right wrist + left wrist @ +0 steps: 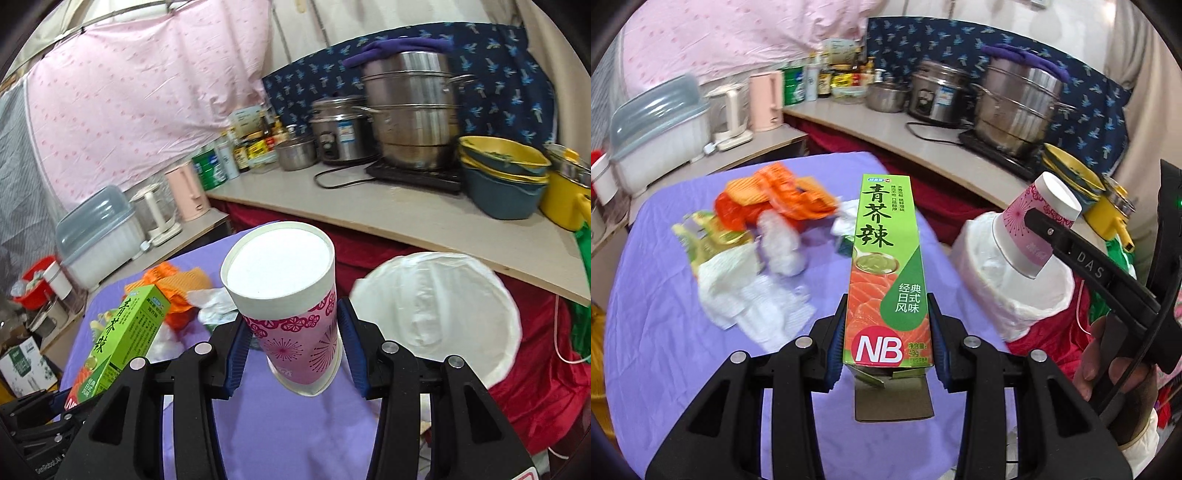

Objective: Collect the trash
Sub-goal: 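Carry the wasabi box and pink cup over the bin and open both grippers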

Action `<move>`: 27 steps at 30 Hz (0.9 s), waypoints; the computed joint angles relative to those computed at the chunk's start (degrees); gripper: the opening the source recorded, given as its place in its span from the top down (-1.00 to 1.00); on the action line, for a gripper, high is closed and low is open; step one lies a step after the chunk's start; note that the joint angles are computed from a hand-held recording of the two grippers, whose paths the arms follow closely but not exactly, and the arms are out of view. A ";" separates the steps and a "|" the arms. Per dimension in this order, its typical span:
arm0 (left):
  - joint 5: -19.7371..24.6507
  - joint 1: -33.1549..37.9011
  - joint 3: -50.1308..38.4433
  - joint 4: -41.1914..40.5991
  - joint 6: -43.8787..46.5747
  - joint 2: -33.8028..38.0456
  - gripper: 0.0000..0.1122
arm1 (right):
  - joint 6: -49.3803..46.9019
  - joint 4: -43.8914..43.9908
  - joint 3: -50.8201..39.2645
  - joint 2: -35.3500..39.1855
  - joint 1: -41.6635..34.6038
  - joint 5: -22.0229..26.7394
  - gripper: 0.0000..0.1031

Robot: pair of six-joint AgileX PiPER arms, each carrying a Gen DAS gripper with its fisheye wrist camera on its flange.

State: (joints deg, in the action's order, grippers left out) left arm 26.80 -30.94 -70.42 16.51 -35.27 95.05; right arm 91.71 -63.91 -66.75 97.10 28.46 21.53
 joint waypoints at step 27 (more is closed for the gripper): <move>14.70 -14.04 -44.62 -6.95 13.02 29.96 0.34 | 16.42 -13.25 20.59 -13.79 -19.39 -3.45 0.14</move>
State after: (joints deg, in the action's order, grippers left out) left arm 41.50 -44.98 -115.04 9.57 -22.26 125.01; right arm 108.13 -77.16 -46.16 83.31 9.07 18.08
